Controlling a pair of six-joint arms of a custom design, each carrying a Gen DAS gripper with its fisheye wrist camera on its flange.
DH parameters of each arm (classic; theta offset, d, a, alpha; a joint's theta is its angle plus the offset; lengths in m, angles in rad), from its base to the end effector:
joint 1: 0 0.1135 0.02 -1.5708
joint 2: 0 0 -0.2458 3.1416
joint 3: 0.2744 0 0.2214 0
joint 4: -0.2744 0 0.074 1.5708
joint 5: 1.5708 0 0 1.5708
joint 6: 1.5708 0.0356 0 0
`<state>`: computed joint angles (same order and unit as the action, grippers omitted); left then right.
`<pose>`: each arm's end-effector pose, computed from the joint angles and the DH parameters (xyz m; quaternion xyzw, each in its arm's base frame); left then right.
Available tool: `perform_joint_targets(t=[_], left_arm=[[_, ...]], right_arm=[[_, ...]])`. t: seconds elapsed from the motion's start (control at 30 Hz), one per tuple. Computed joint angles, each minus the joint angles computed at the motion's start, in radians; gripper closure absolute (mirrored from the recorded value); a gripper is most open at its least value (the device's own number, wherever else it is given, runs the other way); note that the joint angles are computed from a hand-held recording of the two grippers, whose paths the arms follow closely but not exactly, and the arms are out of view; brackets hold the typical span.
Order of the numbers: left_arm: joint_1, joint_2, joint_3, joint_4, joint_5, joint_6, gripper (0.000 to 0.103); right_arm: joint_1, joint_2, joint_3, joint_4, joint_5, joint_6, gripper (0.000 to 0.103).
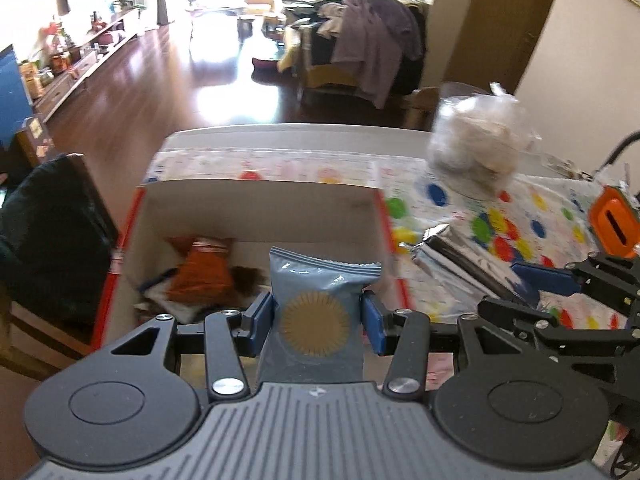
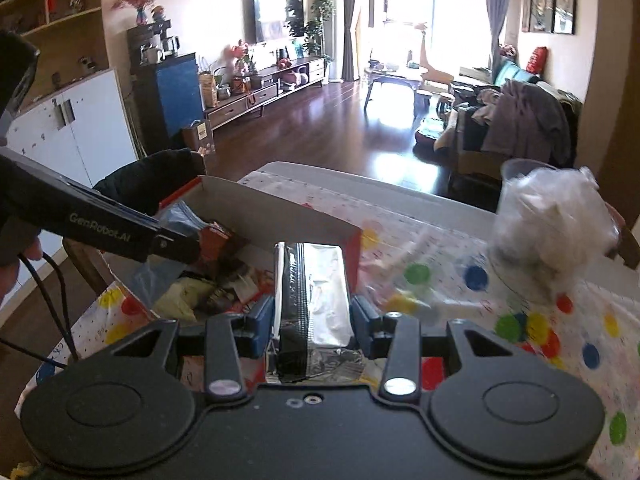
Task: Organize snacks
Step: 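Lower the blue packet and silver foil packet into the box with both tools, then open the left tool releasing the blue packet while the right tool releases the foil packet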
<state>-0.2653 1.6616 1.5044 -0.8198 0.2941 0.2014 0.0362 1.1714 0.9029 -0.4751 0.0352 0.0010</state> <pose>0.3086 -0.0946 0.2946 0.2604 0.9104 -0.1493 0.2848 0.2264 0.0069 0.2671 -0.0090 0.9155 -0.0086 0.4021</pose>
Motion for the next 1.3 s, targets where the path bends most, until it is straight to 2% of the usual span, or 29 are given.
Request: perform_joint_targets(t=[0.27,0.57,0.73,0.93,1.3], left_arm=[[0.113,0.182,0.156,-0.028,-0.011,0.065,0.056],[0.132,0.415,0.373,-0.102,-0.056,0.097,0.056],[0.115,0.460,0.363,-0.084,-0.053,0.139,0.056],[0.094,0.488,0.351,-0.071,-0.071,0.156,0.056],[0.074,0.483,0.312,-0.037,-0.089,0.180,0.056]], right_arm=[[0.130,0.260,0.125,0.083,0.112,0.040,0.062],[0.180,0.526,0.271,0.110,0.175,0.064,0.062],[0.184,0.622,0.329,0.101,0.186,0.078,0.062],[0.167,0.670,0.345,0.094,0.166,0.082,0.062],[0.146,0.669,0.344,0.066,0.100,0.112,0.059]])
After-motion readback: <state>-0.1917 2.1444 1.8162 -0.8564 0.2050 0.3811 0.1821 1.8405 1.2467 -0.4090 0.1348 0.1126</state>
